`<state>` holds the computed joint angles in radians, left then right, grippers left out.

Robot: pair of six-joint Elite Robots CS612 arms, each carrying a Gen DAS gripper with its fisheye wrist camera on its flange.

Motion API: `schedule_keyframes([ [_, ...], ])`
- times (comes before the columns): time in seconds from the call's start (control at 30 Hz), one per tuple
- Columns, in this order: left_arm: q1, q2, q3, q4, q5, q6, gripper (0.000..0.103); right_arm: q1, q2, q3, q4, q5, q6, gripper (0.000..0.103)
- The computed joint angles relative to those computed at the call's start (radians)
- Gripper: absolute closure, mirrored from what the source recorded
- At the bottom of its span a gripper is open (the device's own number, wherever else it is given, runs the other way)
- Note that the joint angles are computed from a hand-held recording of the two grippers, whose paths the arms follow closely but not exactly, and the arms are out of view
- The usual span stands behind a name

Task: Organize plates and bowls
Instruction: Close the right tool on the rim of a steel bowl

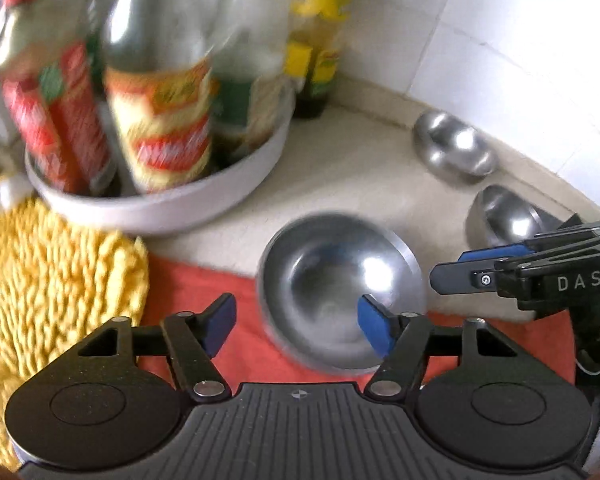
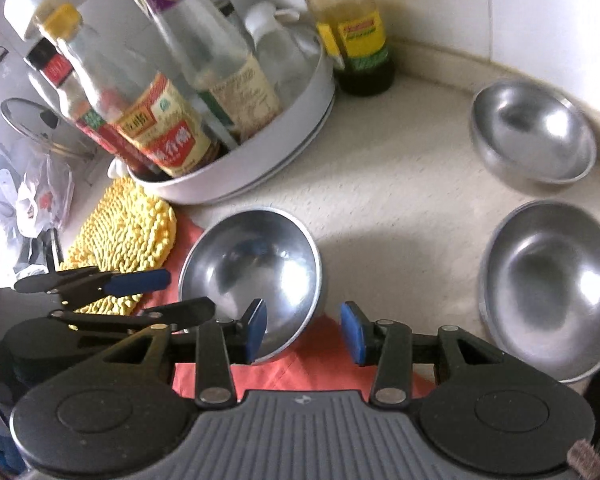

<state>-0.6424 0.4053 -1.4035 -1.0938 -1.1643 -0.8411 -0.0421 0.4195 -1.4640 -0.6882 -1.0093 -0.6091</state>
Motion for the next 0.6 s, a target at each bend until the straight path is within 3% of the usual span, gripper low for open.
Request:
schedule_keyframes([
  [0.07, -0.002, -0.017, 0.032, -0.042, 0.01, 0.038, 0.023, -0.01, -0.003, -0.002, -0.033, 0.007, 0.022, 0.064],
  [0.23, 0.014, -0.069, 0.145, -0.181, -0.059, 0.103, 0.022, -0.041, -0.018, 0.023, -0.168, -0.01, 0.139, 0.06],
  [0.37, 0.019, -0.124, 0.282, -0.273, -0.036, 0.166, 0.017, -0.058, -0.031, 0.066, -0.305, -0.067, 0.248, 0.06],
  [0.6, 0.055, -0.208, 0.515, -0.392, -0.111, 0.136, 0.017, -0.071, -0.049, 0.169, -0.427, -0.112, 0.375, 0.059],
])
